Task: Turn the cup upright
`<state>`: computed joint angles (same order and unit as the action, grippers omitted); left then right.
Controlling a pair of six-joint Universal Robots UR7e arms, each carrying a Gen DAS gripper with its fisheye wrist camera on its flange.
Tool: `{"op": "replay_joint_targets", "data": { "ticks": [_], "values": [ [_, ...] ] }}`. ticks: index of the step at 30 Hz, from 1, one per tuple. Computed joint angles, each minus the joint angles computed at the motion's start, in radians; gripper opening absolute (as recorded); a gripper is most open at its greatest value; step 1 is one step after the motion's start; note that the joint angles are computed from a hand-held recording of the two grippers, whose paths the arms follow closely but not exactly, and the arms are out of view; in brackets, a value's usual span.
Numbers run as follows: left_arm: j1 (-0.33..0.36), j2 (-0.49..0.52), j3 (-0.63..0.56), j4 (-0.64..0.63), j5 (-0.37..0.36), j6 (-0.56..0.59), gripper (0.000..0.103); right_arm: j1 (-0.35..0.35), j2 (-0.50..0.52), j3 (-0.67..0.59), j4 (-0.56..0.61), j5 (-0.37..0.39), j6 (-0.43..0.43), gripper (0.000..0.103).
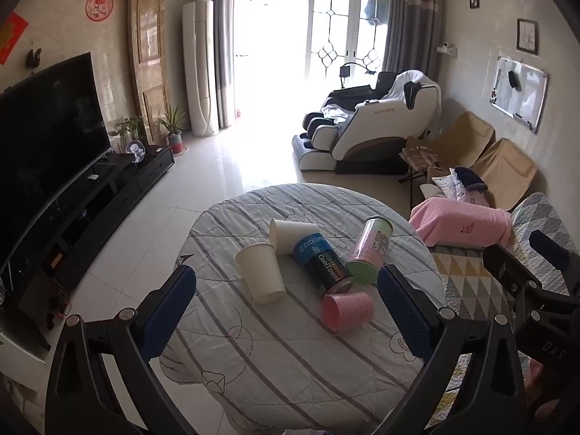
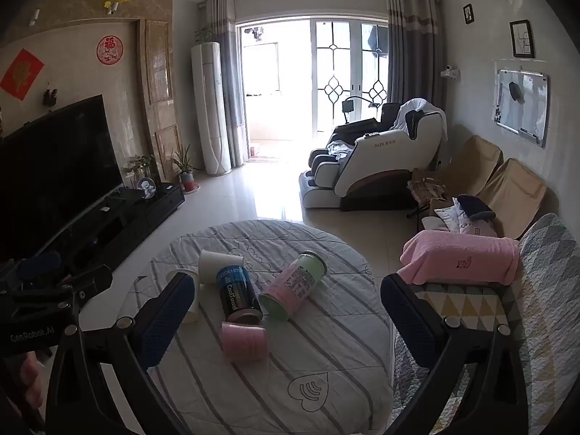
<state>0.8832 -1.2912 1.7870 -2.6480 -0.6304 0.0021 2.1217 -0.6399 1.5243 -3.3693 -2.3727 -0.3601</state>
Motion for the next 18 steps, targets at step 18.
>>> {"op": "replay_joint_targets", "data": {
  "ticks": [18],
  "values": [
    [0.004,0.005,0.002,-0.048,-0.002,0.032,0.099,0.001,0.011,-0.012,-0.019,0.006,-0.021,0.103]
  ]
}}
